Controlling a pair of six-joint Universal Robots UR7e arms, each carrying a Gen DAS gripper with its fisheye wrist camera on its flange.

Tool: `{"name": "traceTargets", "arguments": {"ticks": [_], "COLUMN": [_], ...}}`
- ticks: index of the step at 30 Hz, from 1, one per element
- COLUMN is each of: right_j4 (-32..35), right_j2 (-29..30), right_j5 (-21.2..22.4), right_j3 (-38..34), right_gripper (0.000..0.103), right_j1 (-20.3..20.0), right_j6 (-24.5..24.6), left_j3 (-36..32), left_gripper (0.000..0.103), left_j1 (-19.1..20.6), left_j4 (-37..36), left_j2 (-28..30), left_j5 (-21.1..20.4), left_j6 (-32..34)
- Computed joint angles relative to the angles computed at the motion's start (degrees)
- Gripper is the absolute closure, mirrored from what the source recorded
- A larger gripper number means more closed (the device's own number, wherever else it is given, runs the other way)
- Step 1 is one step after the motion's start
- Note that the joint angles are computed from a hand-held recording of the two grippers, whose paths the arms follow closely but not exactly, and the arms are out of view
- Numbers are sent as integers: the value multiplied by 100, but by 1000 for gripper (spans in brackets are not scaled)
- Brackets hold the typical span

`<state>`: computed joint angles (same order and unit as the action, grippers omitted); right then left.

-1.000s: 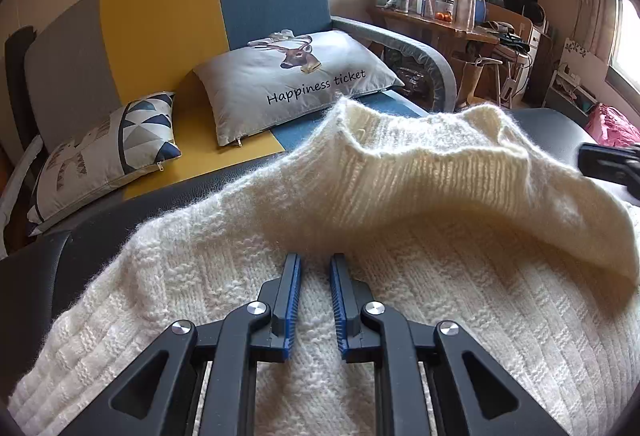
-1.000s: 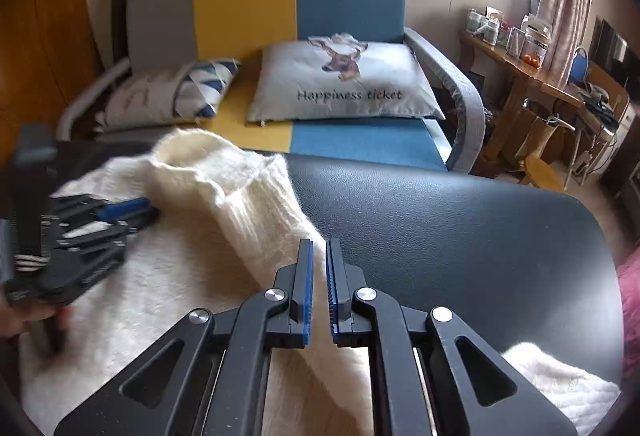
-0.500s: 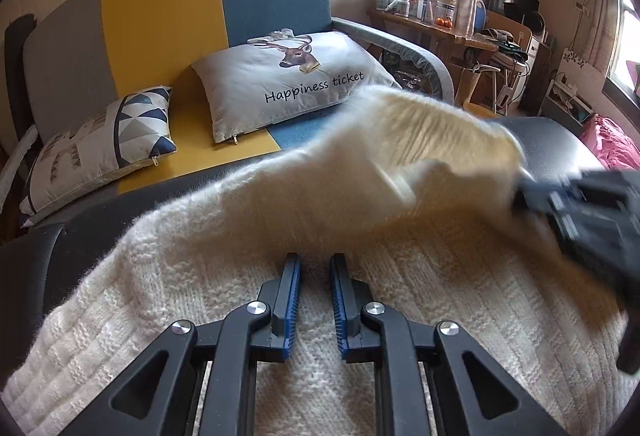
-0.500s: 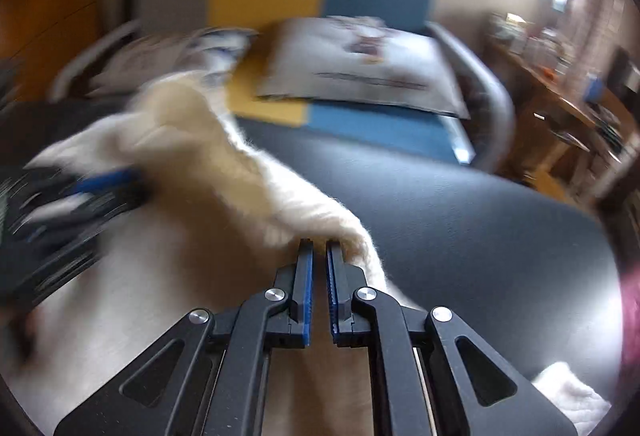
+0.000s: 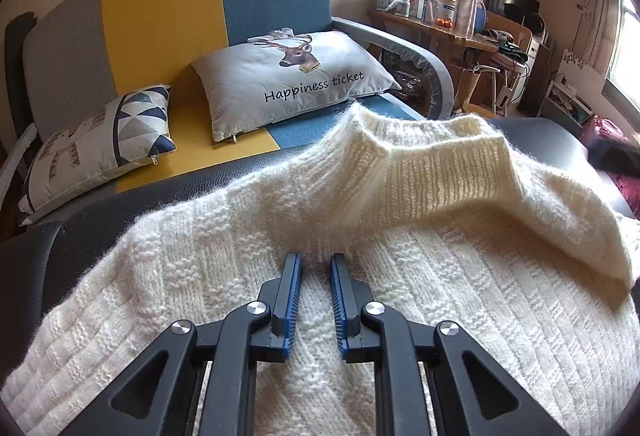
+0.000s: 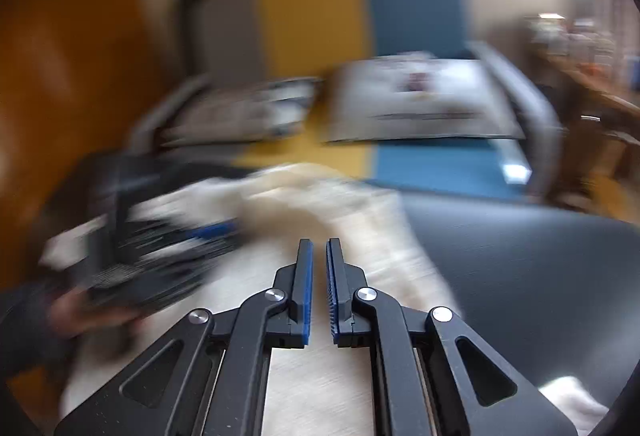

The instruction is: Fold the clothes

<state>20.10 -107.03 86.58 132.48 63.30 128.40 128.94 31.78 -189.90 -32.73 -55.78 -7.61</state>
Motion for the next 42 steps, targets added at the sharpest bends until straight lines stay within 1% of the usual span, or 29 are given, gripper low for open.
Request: {"name": "traceTargets", "arguments": {"ticks": [1, 3, 5, 6, 7, 8, 10, 12, 14, 16, 18, 20, 22, 23, 25, 27, 28, 29, 30, 31, 32, 34, 37, 40, 42], "right_j4": [-10, -265, -1098, -1488, -1694, -1838, -1814, -1797, -1654, -1482, -1300, -1074, -868, -830, -921, -1016, -1144, -1165, -1077, -991, -917, -863, -707, -434, -438], "right_j2": [177, 762, 1245, 1489, 1678, 1769, 1822, 1839, 1876, 1615, 1340, 1121, 1146, 1289, 1621, 1960, 2027, 1931, 1792, 1720, 1652, 1519, 1085, 759, 890], "right_j5": [83, 687, 1679, 2103, 2297, 2403, 2290, 2187, 2253, 2138, 1972, 1757, 1641, 1738, 2065, 2411, 2428, 2205, 1872, 1747, 1655, 1684, 1409, 1179, 1214], "right_j3": [4, -117, -174, -222, -348, -441, -596, -653, -706, -582, -471, -367, -372, -431, -495, -572, -549, -498, -458, -456, -450, -371, -9, 423, 587], "right_gripper": [92, 92, 92, 92, 92, 94, 94, 94, 93, 92, 92, 92, 92, 92, 92, 92, 92, 92, 93, 93, 93, 92, 92, 92, 92], "right_j1": [27, 357, 729, 848, 835, 805, 666, 588, 696, 751, 796, 860, 989, 1090, 1144, 1182, 1031, 849, 628, 521, 441, 481, 533, 748, 1043], "right_j6": [-4, 411, 566, 622, 778, 915, 1196, 1240, 1320, 1195, 952, 729, 582, 611, 641, 690, 673, 741, 861, 974, 1073, 1132, 734, 449, 472], "left_j3": [5, 11, 11, 14, 14, 12, 9, 11, 19, 70, 183, 224, 119, 50, -94, -136, -145, -123, -77, -30, 15, 206, 626, 1034, 1283], "left_gripper": [89, 89, 89, 89, 89, 89, 89, 89, 89, 89, 89, 89, 89, 89, 90, 91, 91, 91, 91, 91, 91, 91, 91, 91, 91], "left_j1": [-5, -16, -20, -16, 2, 26, 61, 64, 61, 126, 334, 523, 653, 711, 826, 810, 787, 770, 758, 764, 783, 879, 947, 992, 1001], "left_j4": [-5, -11, -9, -10, -16, -22, -27, -25, -27, -87, -315, -475, -218, -50, 286, 440, 497, 474, 413, 434, 495, 379, 173, 388, 609], "left_j2": [1, 3, 4, 0, -11, -23, -42, -47, -57, -149, -371, -529, -588, -602, -624, -617, -611, -602, -605, -675, -780, -1127, -1716, -2368, -2711], "left_j5": [5, 16, 23, 17, -9, -43, -93, -101, -102, -261, -604, -740, -617, -527, -346, -139, -32, 50, 91, 26, -95, -510, -557, -248, 70], "left_j6": [-4, -9, -9, -7, -3, 1, 3, -6, -25, -112, -312, -500, -559, -575, -615, -644, -659, -629, -573, -603, -682, -714, -759, -910, -965]}}
